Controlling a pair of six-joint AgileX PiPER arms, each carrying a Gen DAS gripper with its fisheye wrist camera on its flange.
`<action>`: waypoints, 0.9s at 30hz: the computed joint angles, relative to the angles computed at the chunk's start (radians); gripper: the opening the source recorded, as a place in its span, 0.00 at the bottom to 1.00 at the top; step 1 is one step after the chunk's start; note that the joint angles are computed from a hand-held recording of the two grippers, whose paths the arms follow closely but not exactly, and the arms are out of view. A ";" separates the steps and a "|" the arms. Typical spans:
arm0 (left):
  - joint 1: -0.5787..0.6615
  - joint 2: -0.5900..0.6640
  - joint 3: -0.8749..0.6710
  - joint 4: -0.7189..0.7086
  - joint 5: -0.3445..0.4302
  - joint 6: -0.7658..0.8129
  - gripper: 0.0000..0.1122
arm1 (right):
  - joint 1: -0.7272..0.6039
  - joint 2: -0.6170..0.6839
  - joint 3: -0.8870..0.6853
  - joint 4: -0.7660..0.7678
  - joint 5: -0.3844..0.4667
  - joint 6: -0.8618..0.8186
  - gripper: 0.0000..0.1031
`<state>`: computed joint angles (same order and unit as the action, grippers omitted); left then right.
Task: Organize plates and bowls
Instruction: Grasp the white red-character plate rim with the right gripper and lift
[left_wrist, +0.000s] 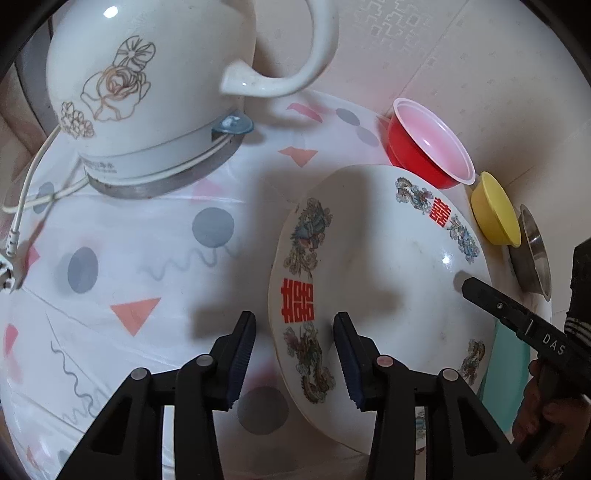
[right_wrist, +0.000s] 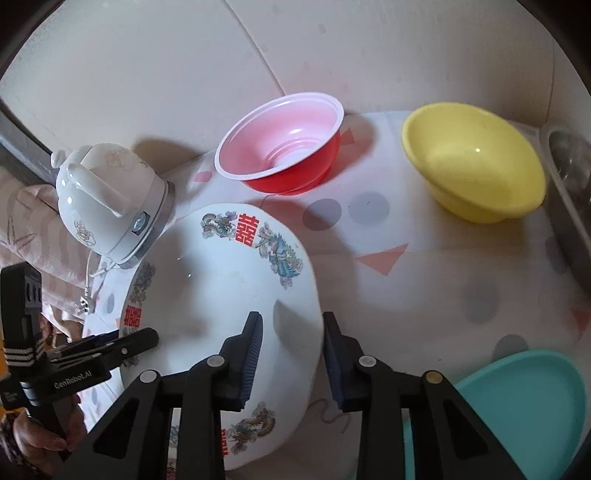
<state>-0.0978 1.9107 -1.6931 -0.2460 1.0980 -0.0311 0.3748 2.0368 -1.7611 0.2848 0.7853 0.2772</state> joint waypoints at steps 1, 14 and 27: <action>0.007 0.008 -0.005 -0.011 -0.007 0.017 0.36 | 0.001 0.002 0.000 0.002 -0.005 0.002 0.31; 0.013 0.096 -0.099 -0.071 -0.015 0.157 0.35 | 0.010 0.025 -0.019 -0.014 0.004 0.006 0.25; -0.005 0.053 -0.022 -0.076 -0.078 0.187 0.34 | 0.006 -0.022 0.046 0.003 -0.024 0.048 0.25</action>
